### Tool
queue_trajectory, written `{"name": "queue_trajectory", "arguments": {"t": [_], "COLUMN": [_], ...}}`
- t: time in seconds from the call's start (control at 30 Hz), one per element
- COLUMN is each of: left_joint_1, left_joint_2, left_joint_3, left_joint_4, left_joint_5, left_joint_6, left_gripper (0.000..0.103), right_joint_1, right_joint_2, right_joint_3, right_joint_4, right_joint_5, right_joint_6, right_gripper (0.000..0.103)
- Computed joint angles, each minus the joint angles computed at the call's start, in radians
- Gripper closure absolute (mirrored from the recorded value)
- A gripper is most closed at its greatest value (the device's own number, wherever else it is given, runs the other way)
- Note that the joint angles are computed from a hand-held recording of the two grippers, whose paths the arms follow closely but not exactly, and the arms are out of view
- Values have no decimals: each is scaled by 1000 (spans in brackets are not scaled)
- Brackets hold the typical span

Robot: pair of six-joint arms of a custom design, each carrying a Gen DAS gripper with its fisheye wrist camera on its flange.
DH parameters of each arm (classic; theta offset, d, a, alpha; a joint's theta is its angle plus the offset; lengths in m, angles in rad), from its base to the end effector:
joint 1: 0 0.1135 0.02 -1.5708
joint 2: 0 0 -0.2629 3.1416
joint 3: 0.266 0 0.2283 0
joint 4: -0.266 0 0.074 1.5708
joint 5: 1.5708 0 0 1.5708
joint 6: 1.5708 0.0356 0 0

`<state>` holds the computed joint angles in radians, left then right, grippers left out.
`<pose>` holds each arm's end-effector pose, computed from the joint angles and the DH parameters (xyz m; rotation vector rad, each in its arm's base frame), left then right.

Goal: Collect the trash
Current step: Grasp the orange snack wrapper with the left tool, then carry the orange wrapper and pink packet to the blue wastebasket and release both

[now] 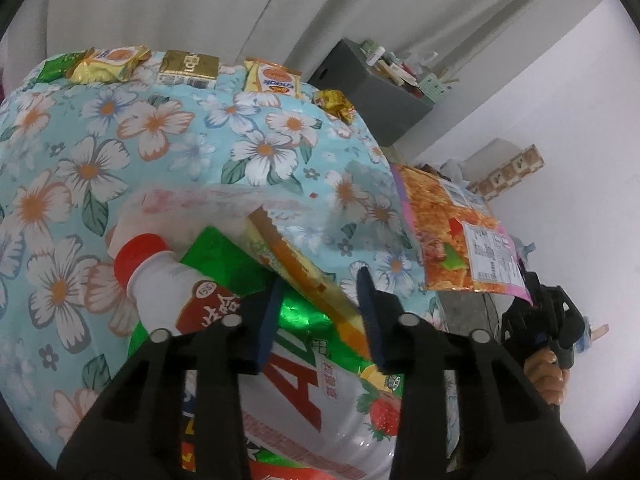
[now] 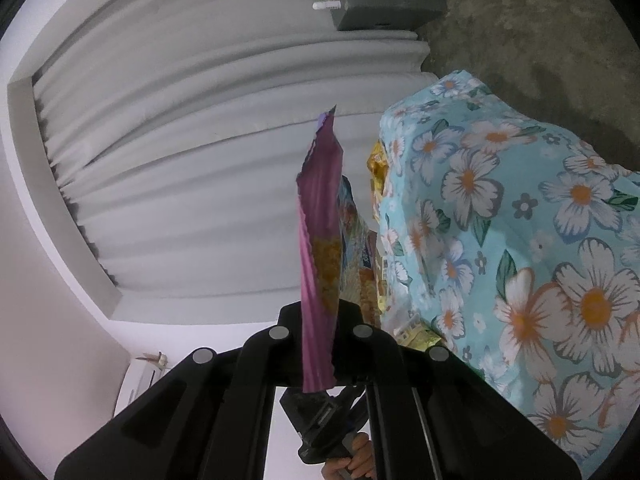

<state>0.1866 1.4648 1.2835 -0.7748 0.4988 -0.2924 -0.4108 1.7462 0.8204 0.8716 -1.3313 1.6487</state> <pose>0.2787 0.0353 0.3082 -0.3929 2.4529 -0.6714 0.3151 -0.0995 0.2280 0.7649 1.8593 1.9182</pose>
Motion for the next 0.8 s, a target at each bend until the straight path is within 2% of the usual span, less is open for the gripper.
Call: {"name": "queue_trajectory", "arguments": {"t": [0.2, 0.57, 0.7, 0.8], "left_joint_1": [33, 58, 53, 62], "left_joint_2": [-38, -174, -229, -282], "left_joint_3": [-36, -78, -94, -119], "left_joint_4": [0, -11, -3, 7], "left_joint_5": [47, 145, 170, 197], "left_joint_6": [-11, -23, -36, -58], "left_gripper": [86, 95, 96, 96], "right_joint_1": [-13, -43, -65, -85], "right_joint_2": [-18, -140, -205, -256], "right_joint_3": [-14, -50, -32, 5], "right_joint_4": [8, -54, -183, -360], "right_joint_5": [-9, -34, -51, -61], "right_joint_6": [11, -6, -74, -177], "right_gripper": [99, 99, 99, 99]}}
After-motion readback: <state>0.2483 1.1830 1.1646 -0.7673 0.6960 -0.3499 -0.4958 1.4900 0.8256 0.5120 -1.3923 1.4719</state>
